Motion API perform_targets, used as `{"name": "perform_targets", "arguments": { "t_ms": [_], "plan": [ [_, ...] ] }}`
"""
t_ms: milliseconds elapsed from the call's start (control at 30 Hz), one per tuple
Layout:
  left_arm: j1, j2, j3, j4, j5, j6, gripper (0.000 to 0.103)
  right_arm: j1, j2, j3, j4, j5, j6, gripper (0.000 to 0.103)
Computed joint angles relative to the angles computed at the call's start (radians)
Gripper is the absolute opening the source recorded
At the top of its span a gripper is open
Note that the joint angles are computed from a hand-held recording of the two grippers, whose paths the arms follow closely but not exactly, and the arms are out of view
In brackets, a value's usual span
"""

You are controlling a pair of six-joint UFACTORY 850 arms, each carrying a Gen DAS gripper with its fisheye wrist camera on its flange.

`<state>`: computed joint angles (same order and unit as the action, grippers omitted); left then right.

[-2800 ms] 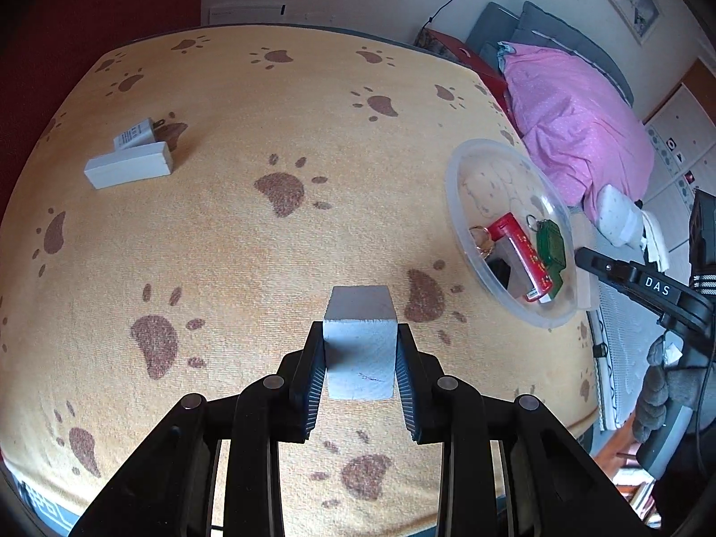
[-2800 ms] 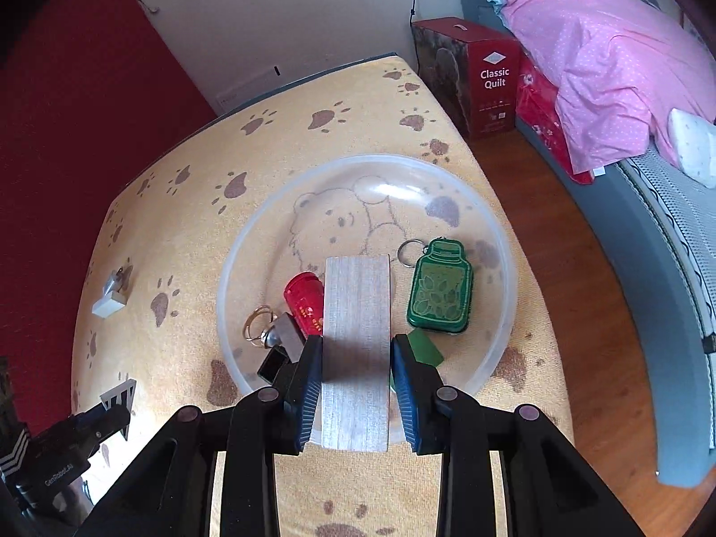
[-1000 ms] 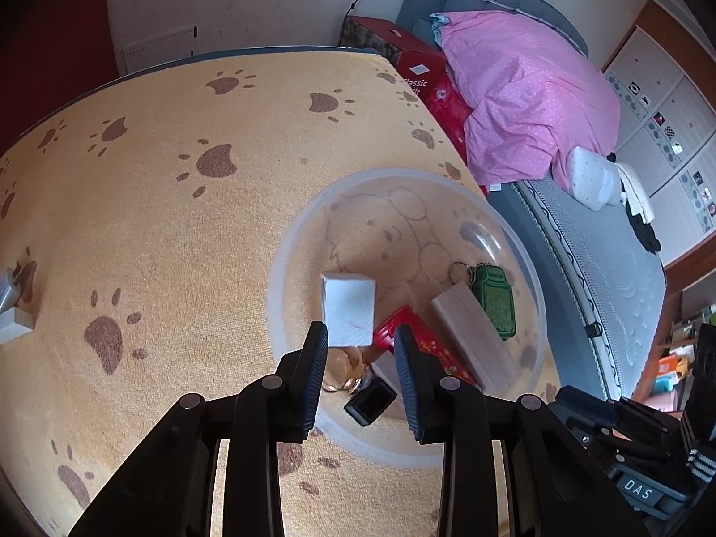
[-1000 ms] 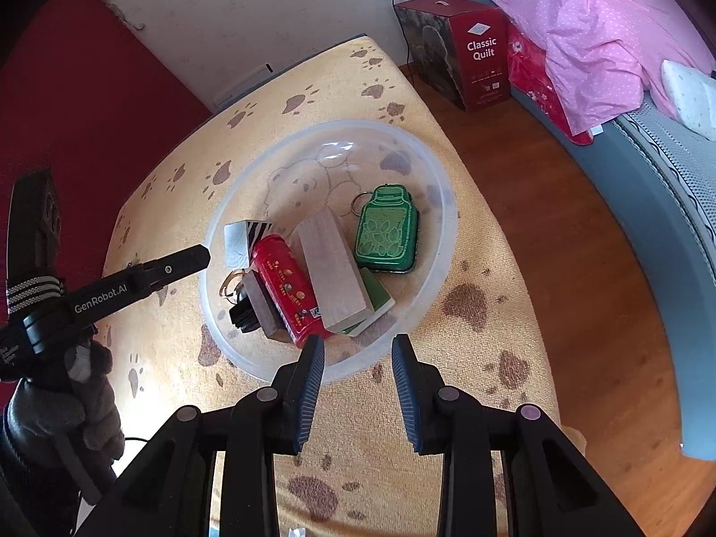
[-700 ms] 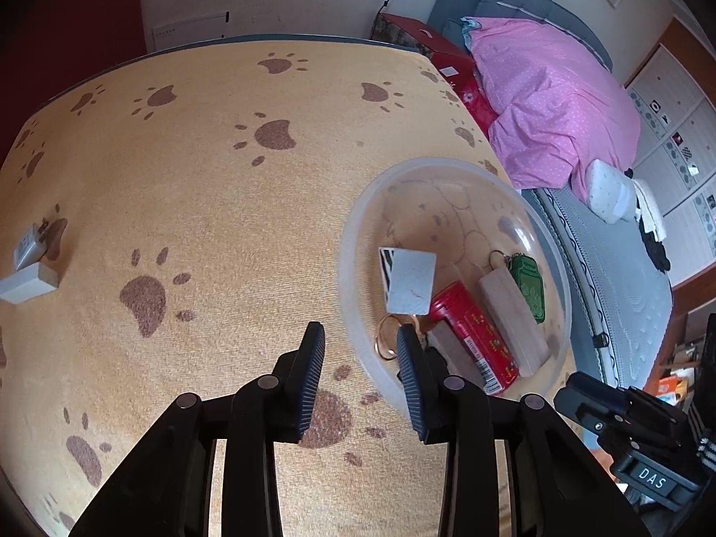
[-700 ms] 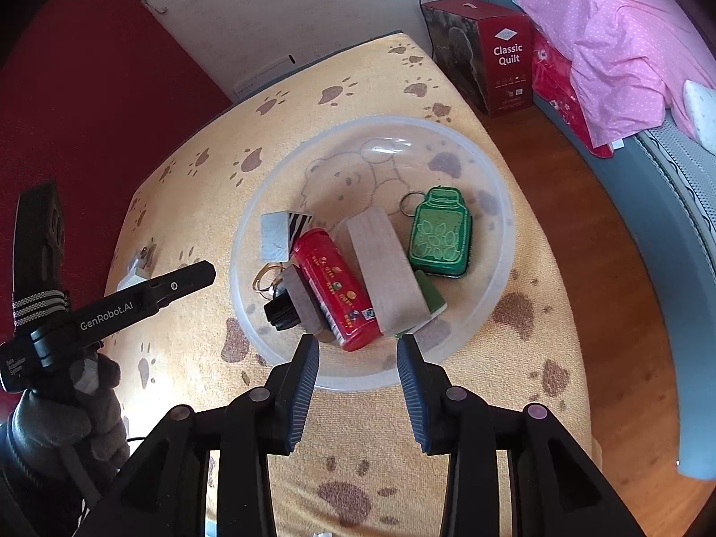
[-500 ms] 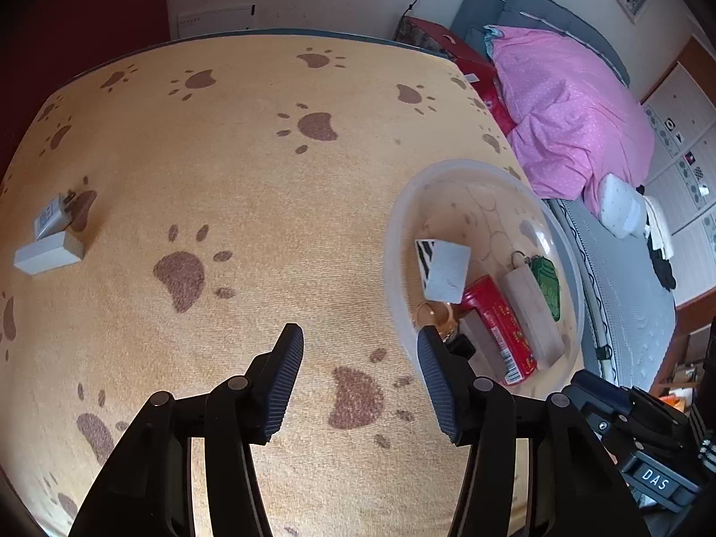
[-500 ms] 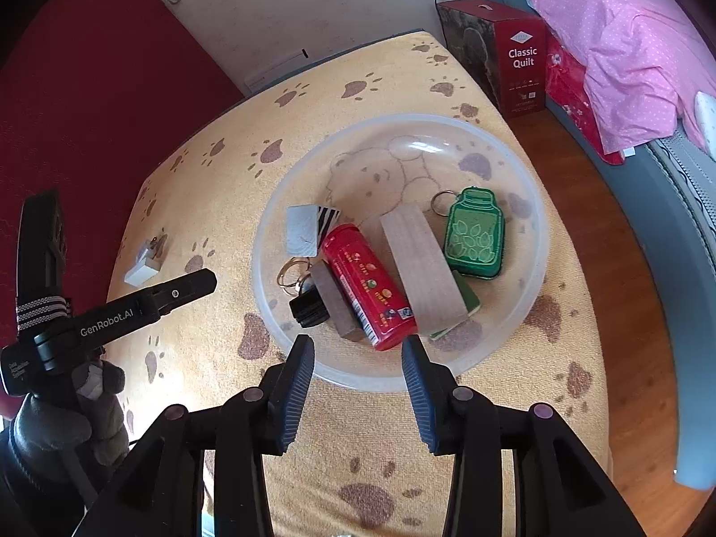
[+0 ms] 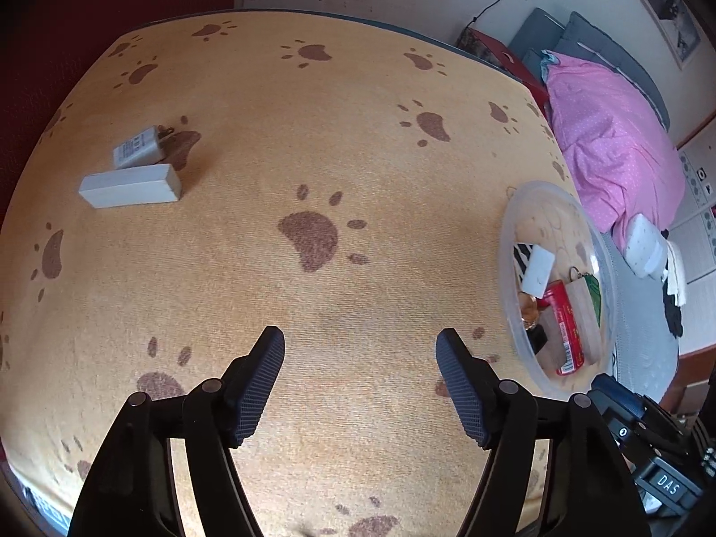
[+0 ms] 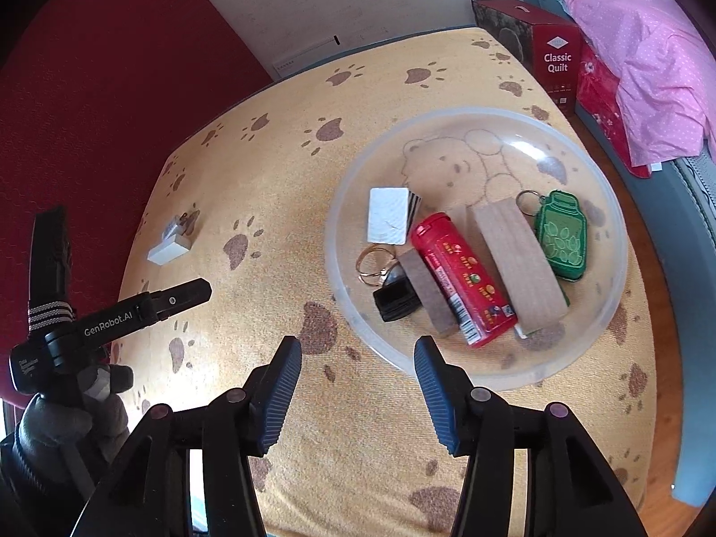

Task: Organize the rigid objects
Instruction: 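Move the left gripper to the long white block and grasp it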

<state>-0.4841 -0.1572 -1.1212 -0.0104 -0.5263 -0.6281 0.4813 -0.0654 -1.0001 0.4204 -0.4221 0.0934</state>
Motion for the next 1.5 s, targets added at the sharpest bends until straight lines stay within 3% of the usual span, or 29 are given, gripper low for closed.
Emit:
{"name": "perform_targets", "arguments": {
  "t_ms": [267,600,800,1167,1500],
  "plan": [
    [0.076,0.054,0.066,-0.025,-0.004,0.018,0.087,0.048,-0.046,-0.049,-0.003,-0.012,0.020,0.059],
    [0.168,0.090,0.104,0.100,0.001,-0.014,0.103,0.101,-0.121,-0.117,-0.010,-0.019,0.068,0.078],
    [0.214,0.066,0.090,0.161,-0.005,-0.002,0.103,0.125,-0.154,-0.143,-0.014,-0.018,0.079,0.085],
    [0.272,-0.023,0.022,0.161,0.027,0.094,0.103,0.155,-0.201,-0.180,-0.012,-0.045,0.098,0.086],
    [0.278,-0.090,-0.026,0.159,0.052,0.152,0.103,0.155,-0.228,-0.207,-0.035,-0.065,0.138,0.086]
  ]
}}
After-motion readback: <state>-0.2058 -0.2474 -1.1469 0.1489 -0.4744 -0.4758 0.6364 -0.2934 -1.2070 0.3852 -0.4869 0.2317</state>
